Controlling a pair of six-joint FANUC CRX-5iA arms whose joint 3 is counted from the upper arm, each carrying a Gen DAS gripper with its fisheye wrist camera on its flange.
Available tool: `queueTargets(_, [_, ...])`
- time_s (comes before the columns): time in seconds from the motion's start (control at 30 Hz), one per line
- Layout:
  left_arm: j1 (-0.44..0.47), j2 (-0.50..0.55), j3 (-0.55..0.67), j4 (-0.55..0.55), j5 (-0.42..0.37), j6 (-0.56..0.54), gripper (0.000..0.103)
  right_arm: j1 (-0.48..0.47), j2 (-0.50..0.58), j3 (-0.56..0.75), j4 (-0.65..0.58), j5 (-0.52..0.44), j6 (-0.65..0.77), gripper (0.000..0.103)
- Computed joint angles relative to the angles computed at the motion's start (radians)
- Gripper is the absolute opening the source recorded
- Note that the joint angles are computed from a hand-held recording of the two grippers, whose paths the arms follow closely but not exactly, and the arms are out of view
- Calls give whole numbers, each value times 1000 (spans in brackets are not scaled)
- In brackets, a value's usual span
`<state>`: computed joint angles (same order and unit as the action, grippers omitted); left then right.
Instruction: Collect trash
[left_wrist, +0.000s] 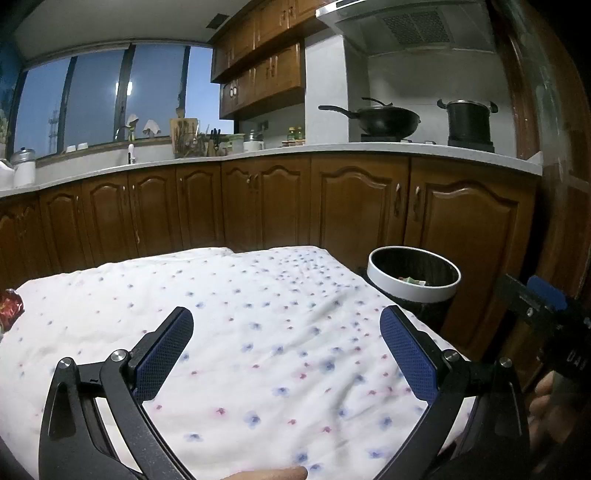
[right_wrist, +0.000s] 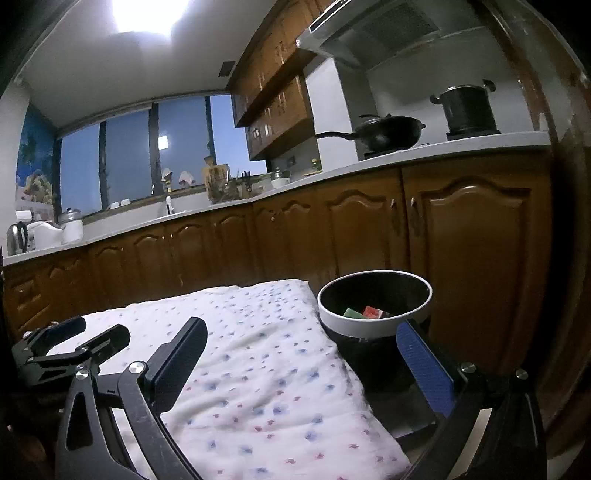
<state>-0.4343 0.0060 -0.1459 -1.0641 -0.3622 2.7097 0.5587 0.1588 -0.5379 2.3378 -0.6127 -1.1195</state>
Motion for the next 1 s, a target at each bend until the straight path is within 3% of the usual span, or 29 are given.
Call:
queueTargets(0.83, [4,-5,-4,19,5,-17,103,-18,-7,-7,33,20,-47,103])
queueTargets(1.0, [-20,0,6,-24,-29,25,103,-17,-8,-5,32,24,-46,103])
